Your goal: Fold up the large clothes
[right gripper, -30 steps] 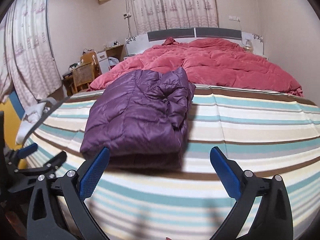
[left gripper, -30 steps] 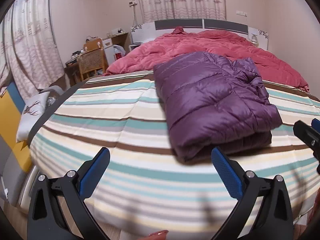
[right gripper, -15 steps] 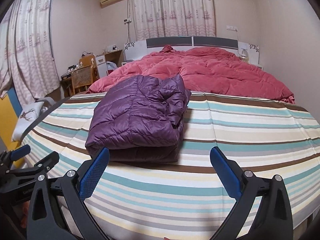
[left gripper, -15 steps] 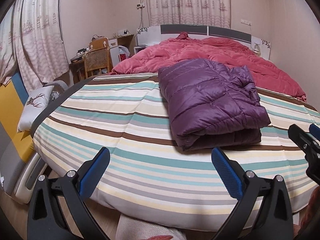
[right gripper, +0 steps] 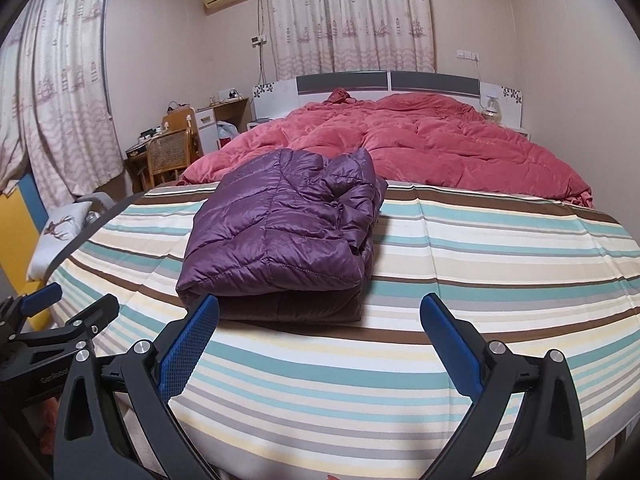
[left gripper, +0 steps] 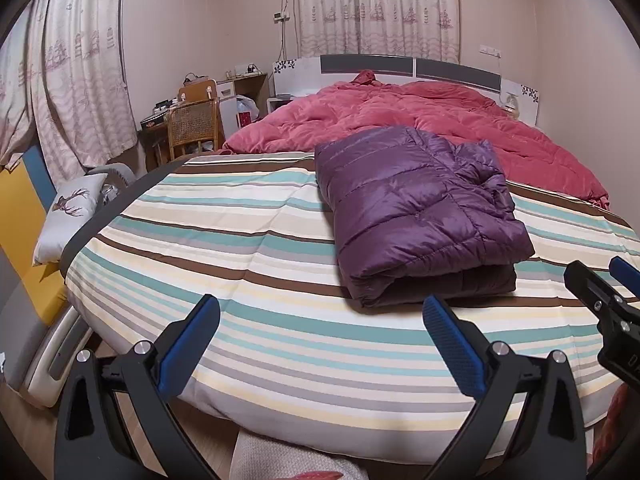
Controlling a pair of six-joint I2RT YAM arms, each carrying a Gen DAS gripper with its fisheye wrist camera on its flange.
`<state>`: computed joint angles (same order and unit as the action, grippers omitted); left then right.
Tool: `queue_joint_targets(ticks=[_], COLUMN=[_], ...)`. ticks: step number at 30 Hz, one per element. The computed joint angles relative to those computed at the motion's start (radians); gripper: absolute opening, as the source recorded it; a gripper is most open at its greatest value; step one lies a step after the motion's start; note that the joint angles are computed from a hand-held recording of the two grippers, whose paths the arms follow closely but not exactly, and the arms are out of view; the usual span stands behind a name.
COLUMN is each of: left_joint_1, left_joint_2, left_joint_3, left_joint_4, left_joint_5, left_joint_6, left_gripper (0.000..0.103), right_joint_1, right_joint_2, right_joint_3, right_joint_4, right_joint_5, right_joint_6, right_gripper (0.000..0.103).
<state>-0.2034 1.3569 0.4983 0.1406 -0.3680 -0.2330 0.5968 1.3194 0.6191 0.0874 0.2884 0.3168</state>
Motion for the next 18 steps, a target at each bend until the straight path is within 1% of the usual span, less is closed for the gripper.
queue_joint_targets(ticks=[18], left_joint_1=[0.005], left_joint_2=[0.019], left_joint_3=[-0.002], left_joint_4=[0.015], left_joint_5=[0.001], left_joint_6=[0.0], left_gripper=[0.101], right_joint_1=[0.003], right_joint_2=[0.004], right_joint_3=[0.001], right_joint_4=[-0.002], right_joint_5=[-0.004], right_joint_6=[-0.001], right_gripper=[0.1])
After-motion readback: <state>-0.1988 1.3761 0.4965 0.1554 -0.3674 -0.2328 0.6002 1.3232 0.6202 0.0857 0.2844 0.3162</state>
